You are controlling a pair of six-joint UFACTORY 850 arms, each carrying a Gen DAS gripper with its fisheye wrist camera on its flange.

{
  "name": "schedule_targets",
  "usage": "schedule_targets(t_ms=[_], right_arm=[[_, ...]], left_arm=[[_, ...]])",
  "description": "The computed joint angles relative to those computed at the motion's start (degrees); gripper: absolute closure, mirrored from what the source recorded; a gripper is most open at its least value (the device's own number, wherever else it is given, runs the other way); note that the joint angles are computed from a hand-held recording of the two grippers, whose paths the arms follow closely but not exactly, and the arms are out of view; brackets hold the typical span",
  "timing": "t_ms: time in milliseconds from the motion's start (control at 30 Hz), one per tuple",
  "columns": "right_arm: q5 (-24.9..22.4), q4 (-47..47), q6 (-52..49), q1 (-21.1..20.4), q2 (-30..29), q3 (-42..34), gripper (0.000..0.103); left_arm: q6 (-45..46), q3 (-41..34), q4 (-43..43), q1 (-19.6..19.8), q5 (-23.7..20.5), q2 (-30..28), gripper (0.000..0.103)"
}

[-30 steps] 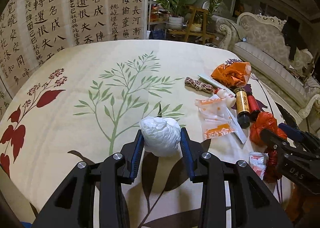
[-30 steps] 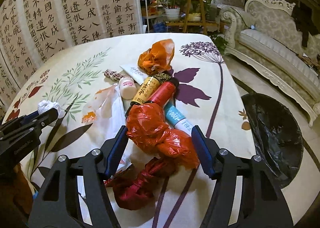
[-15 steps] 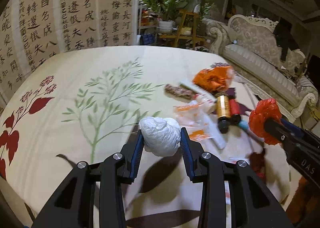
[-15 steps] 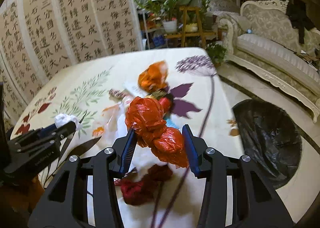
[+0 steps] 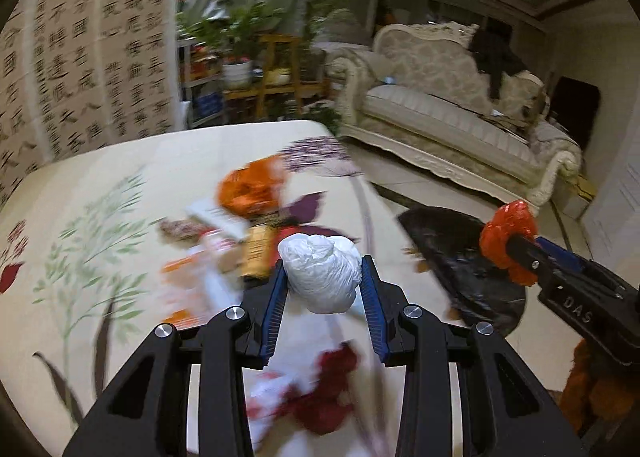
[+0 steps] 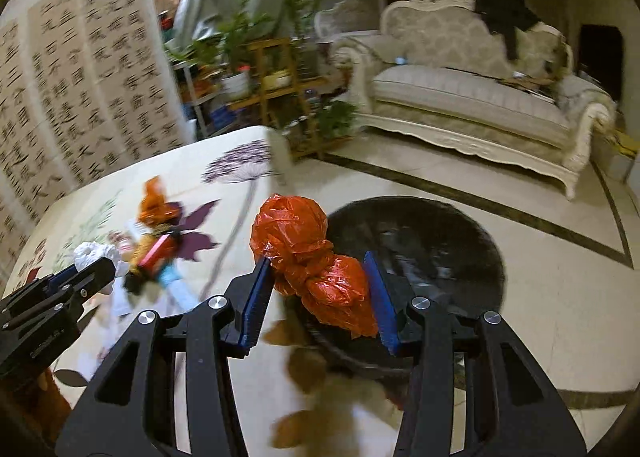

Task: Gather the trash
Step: 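Carry both items over the bin and open both tools to drop them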

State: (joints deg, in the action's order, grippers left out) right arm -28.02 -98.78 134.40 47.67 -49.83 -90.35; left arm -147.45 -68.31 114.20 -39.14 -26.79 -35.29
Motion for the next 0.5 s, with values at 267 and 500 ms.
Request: schedule_targets(t_ms=[267, 500], right_arm=[[-1.84, -1.85, 4.17, -2.14, 0.54, 2.57, 0.058], [-0.66, -3.64, 6.69, -4.12, -0.32, 2.57, 0.058]], left_arm=[[10.66, -10.63, -6.63, -1.13, 2.29, -7.18, 0.066], [21.70, -18.30, -15.44, -1.63, 3.31, -12.26, 0.066]])
